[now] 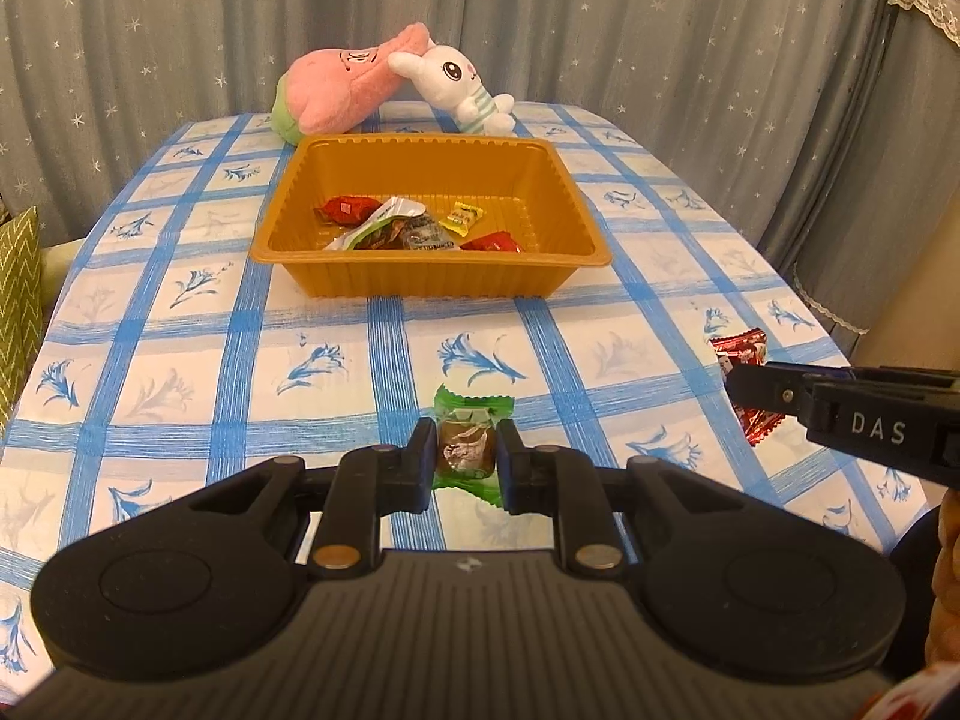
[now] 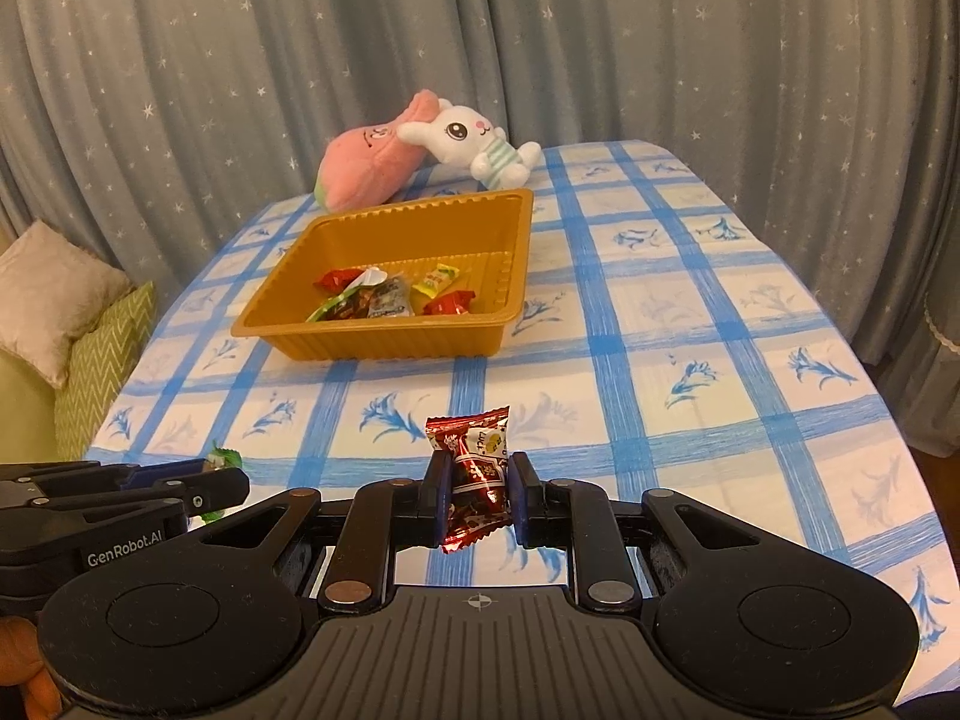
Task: Organize snacks
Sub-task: 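Carry both candies over the orange tray and lower them inside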
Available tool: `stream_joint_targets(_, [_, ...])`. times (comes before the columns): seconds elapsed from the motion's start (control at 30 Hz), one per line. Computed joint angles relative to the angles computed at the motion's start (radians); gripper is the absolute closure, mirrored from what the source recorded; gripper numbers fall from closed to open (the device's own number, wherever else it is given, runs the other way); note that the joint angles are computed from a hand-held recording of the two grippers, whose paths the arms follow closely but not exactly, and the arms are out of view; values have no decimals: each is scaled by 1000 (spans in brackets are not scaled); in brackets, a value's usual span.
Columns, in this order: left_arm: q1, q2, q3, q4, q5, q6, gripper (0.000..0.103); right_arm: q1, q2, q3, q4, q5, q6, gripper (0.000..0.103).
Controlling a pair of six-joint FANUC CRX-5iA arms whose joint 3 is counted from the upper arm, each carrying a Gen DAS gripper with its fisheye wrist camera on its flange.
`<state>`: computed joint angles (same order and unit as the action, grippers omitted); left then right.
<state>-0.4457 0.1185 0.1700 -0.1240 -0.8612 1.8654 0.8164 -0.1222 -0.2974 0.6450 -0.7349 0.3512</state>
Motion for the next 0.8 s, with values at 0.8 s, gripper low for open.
stream_joint_targets(0.8, [27, 23, 60, 14, 9, -24, 85, -12, 32, 56, -14, -8, 51, 83])
